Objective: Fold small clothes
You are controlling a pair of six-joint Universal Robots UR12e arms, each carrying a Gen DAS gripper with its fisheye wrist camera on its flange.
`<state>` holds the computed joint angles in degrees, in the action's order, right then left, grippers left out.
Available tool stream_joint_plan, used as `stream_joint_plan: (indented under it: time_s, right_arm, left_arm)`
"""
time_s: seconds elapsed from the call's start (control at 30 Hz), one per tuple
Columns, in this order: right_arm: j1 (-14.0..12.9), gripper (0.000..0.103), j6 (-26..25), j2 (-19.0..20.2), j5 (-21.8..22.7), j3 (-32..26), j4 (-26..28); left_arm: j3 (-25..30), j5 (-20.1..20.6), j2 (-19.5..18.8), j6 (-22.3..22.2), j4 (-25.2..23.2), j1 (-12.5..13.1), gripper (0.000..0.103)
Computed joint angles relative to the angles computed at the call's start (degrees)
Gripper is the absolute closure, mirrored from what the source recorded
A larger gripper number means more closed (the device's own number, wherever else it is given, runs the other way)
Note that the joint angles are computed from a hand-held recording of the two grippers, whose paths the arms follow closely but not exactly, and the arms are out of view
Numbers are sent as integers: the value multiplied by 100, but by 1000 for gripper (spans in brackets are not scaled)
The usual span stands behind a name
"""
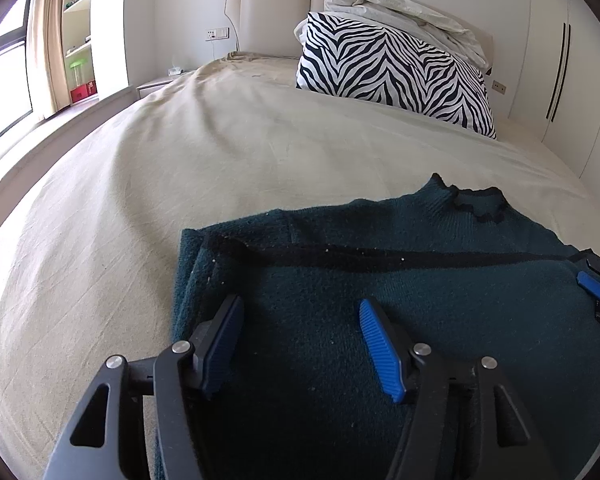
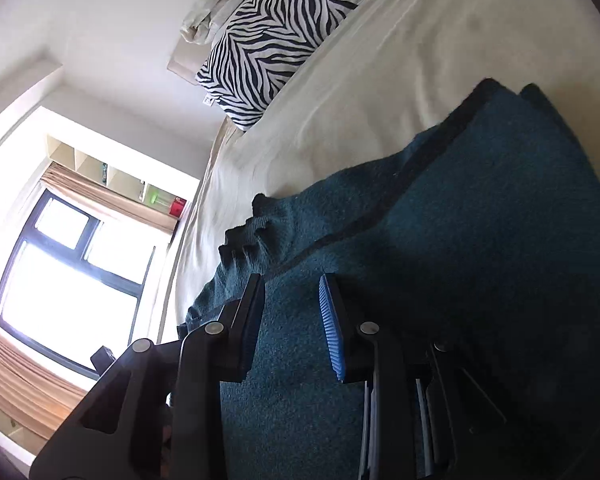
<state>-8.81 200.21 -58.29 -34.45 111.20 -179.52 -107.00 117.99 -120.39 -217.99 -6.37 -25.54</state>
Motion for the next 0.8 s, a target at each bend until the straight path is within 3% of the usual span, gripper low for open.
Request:
stream_joint_plan:
  time_s: [0.07,0.13,0.17,0.23,0.3,0.33,0.37,0.43,0.5,0.6,0.67,0.77,0.8]
  right_arm:
    - [-88,77,287,-114,-556,130,-410]
    - [-93,75,432,-349,-1361,270,-331]
    - [-146,74,553,-435,-1510,342,-301]
    - [-199,72,791,-538,-1312,483,-371]
    - [-103,67,705,-649,-997,628,-529]
    - [1,56,457,-717,-749,645,-323]
    - [172,53,209,-755,-540,616,-51]
    - [508,53,-551,-845,-146,545,696]
    - [856,53,-1083,-909,-77,524,1056]
    - [1203,53,-2066,-928,-83,417,2205]
    - [1204,57,-2148,-889,-106,535,2174]
    - [957,71,-2060,-837,106,679,1943]
    - [833,71,-1920,-812,81,726,1685]
  left_arm:
    - [-9,13,-7,7,41,-4,39]
    - [-18,28,-19,3,91,-13,39]
    - [-20,30,-22,4,106,-12,39]
    - [-22,44,-31,8,132,-15,39]
    - [-18,67,-41,11,145,-23,39]
    - [-14,74,-43,11,143,-26,39]
    - [-15,75,-43,10,148,-27,39]
    - [-32,48,-40,5,192,-19,39]
    - [-53,16,-38,-2,240,-10,39]
    - [-61,11,-40,5,267,-5,39]
    - [-77,-8,-40,9,313,-1,39]
    - [-83,-22,-39,9,338,2,39]
    - [-83,-22,-39,9,338,2,39]
